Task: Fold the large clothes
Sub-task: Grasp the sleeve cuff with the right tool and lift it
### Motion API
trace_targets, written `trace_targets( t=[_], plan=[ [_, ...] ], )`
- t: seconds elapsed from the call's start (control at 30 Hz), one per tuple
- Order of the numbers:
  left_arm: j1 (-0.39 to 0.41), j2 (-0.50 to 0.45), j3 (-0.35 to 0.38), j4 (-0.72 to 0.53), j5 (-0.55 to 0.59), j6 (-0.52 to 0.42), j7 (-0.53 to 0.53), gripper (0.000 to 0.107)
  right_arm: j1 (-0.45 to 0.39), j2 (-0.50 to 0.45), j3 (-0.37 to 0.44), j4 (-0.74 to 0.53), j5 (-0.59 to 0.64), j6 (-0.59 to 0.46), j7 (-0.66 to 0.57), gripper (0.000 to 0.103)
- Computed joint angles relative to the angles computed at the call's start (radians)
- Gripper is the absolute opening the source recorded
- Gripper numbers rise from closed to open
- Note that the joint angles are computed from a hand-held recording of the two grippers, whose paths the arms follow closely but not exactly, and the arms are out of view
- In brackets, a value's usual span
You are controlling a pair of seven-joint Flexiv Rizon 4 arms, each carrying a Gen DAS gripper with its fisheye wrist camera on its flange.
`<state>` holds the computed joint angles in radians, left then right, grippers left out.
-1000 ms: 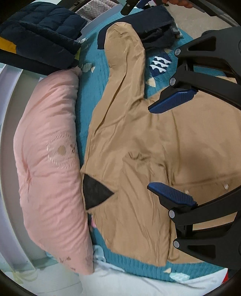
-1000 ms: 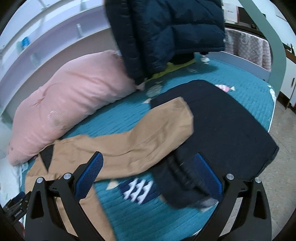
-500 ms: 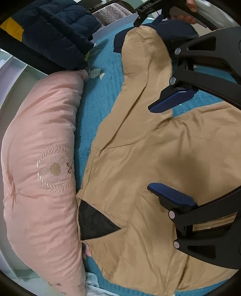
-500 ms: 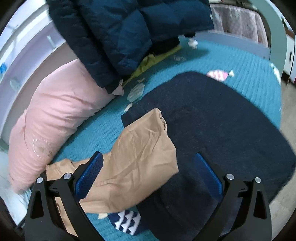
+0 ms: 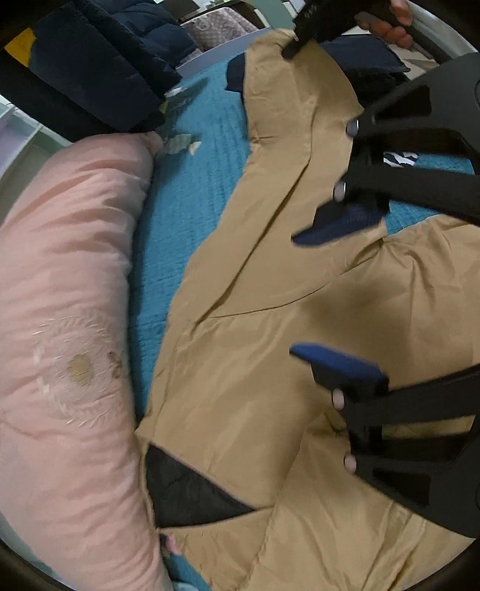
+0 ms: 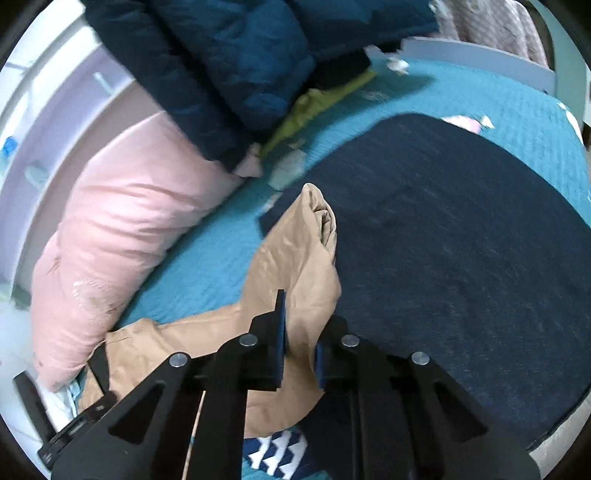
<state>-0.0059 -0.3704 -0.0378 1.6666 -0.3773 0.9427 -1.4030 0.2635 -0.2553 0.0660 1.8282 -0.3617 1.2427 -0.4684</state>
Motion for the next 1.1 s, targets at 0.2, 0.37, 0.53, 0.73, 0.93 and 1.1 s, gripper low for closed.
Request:
trace_targets(
  t=[0.2,0.37,0.53,0.73,0.93,1.1],
  plan=[
    [0.006,-0.053,-0.001,-0.035,0.016,-0.125,-0.008,0.000,0.009,0.005,0.003,0.009,-0.028,0.021,-0.023,0.012],
    [0.008,-0.086,0.000,-0.030,0.010,-0.137,-0.040,0.000,0.014,0.004,0.007,0.006,-0.023,0.023,-0.045,0.012],
    [0.005,-0.093,0.004,-0.048,0.027,-0.152,-0.048,0.000,0.020,0.025,0.008,0.012,-0.029,0.042,-0.038,0.011],
    [-0.003,-0.100,0.010,-0.063,0.049,-0.158,-0.067,0.000,0.028,0.053,0.039,-0.016,-0.007,0.099,-0.062,0.011],
    [-0.001,-0.072,0.010,-0.071,0.055,-0.174,-0.078,0.000,0.064,0.064,0.069,-0.082,0.011,0.097,-0.124,0.010],
    [0.011,0.024,0.024,-0.027,0.056,-0.135,-0.037,0.000,0.119,0.044,0.092,-0.169,0.014,0.073,-0.167,0.010]
  ],
)
